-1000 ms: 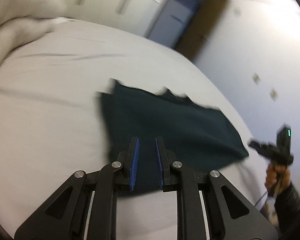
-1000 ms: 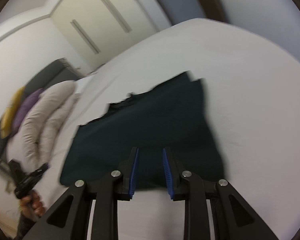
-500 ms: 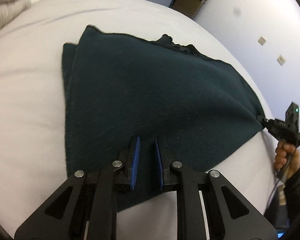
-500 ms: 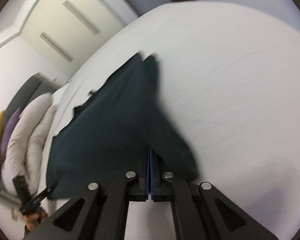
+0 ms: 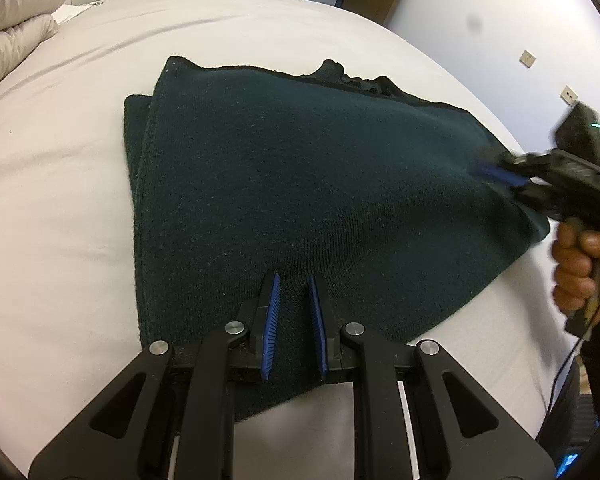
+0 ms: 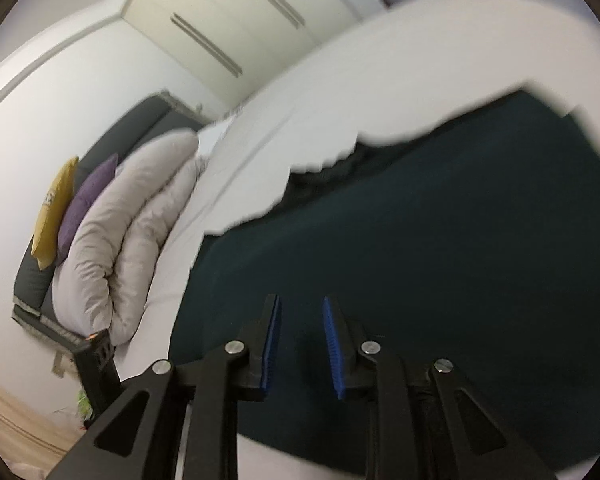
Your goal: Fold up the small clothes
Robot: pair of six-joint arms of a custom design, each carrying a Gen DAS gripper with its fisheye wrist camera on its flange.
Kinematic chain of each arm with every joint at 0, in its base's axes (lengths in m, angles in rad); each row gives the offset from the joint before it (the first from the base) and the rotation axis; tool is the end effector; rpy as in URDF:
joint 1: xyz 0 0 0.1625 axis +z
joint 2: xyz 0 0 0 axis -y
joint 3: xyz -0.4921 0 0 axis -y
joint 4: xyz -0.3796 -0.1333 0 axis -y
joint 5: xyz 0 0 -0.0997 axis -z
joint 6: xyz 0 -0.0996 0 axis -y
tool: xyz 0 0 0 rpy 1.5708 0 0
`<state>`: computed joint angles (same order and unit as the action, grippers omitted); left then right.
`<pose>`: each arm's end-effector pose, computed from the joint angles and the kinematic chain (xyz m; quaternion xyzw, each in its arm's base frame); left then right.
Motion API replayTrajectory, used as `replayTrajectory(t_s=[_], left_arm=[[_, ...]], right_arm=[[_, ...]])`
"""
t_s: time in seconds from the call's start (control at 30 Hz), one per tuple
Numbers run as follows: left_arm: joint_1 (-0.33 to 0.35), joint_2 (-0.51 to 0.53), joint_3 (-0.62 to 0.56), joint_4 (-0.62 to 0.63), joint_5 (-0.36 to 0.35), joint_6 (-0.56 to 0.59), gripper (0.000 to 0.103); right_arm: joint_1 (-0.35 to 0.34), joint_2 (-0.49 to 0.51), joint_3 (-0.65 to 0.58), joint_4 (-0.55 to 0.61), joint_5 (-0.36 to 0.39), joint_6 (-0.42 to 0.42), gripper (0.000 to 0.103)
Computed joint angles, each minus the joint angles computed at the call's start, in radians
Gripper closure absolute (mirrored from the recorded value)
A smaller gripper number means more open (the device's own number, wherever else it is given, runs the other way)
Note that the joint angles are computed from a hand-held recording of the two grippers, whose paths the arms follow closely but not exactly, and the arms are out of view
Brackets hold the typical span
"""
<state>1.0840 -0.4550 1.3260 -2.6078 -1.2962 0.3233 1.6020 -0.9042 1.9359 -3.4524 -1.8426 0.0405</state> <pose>-0.2329 -0.7827 0.0103 0.3786 0.9118 -0.0930 0.1292 0.1264 -0.6334 0.2351 -0.0601 -0.9024 0.4126 0.1087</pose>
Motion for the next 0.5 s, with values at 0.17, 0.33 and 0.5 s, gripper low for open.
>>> replayTrajectory(t_s=[0.17,0.33,0.5], left_arm=[[0.008,-0.007,-0.002,0.012,-0.014,-0.005,0.087],[0.002,-0.008,0.002,0.006,0.009,-0.007,0.087],[-0.011,-0.007,0.01,0.001,0.037,-0.02,0.087]], right_arm=[[-0.052,0.015,0.041,-0.092,0.025,0.031,0.103],[-0.078,-0.043,0.153,-0.345,-0.105,0.1,0.103],[-0.012,-0.071,0.139,-0.409,-0.355,0.124,0.09]])
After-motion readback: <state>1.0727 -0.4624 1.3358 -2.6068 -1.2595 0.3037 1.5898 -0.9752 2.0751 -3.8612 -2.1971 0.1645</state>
